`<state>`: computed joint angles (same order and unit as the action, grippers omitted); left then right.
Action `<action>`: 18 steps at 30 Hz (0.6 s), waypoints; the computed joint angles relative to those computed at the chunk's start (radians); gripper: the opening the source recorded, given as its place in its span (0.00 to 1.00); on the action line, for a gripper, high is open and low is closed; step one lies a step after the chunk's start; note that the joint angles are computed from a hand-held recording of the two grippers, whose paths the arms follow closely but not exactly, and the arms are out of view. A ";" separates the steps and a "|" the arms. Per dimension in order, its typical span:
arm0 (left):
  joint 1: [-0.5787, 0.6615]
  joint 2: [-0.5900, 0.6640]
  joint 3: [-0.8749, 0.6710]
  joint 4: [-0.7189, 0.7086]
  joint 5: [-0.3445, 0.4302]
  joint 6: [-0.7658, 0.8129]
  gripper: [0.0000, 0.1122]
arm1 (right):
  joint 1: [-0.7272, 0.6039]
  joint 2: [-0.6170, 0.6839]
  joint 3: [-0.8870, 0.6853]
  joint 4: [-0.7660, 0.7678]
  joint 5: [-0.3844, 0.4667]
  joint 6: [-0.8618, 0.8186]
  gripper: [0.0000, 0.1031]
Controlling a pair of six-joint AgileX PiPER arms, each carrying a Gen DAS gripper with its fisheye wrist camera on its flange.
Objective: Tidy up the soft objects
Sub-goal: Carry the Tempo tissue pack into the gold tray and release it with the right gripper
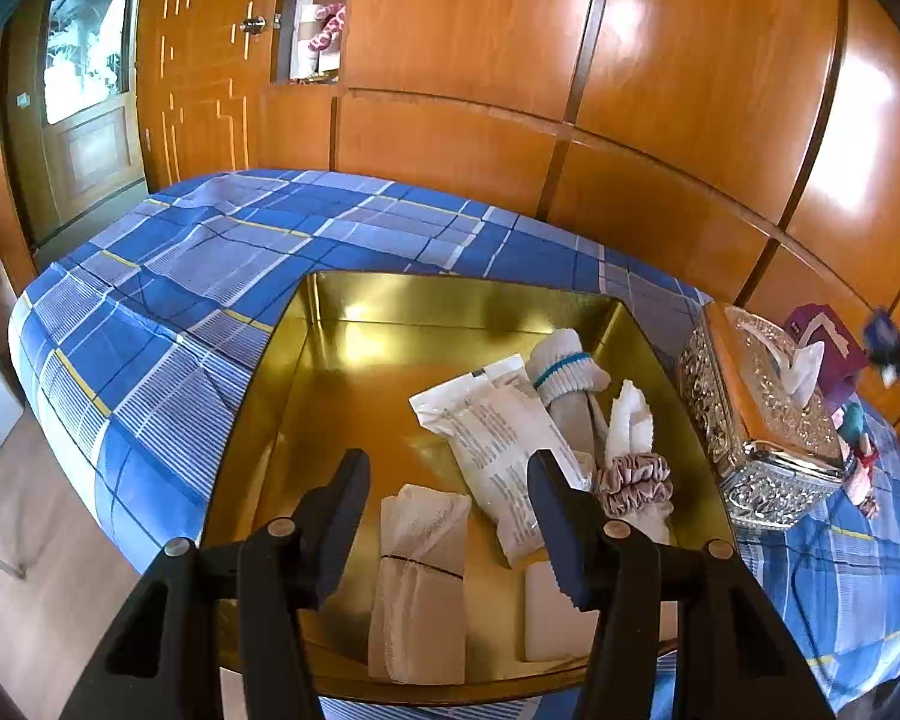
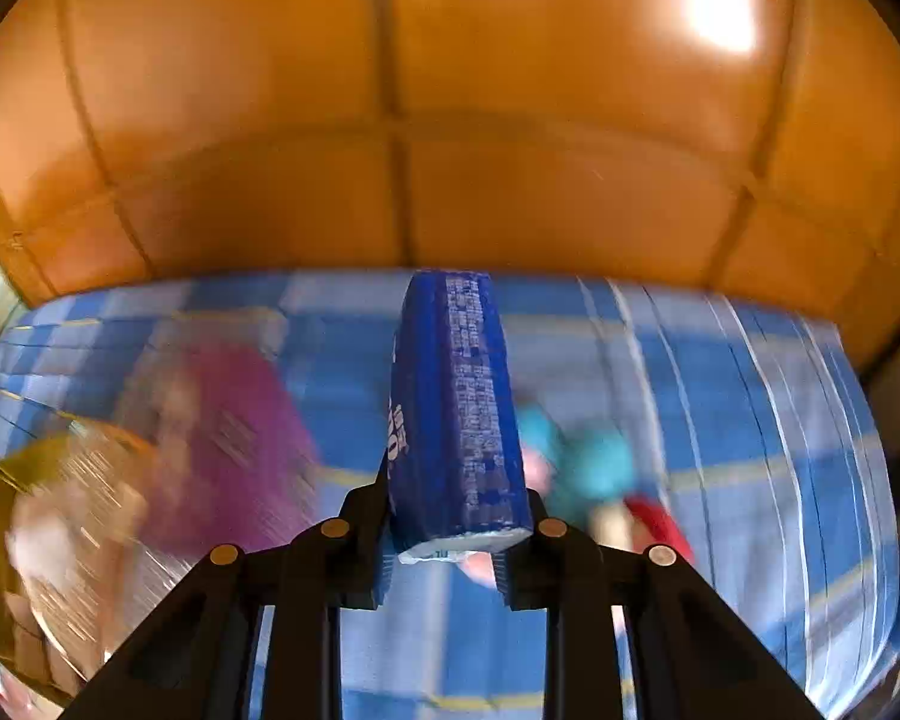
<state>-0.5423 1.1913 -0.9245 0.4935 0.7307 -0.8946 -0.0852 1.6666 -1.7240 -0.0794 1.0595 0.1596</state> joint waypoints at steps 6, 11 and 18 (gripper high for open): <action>0.031 -0.014 0.011 -0.004 0.000 0.003 0.49 | 0.225 0.104 -0.264 0.096 0.084 -0.151 0.23; 0.060 -0.023 0.021 -0.006 -0.005 0.000 0.49 | 0.415 0.046 -0.153 0.183 0.057 -0.258 0.23; 0.085 -0.035 0.016 0.008 0.004 -0.001 0.49 | 0.646 0.003 0.092 0.300 0.001 -0.319 0.24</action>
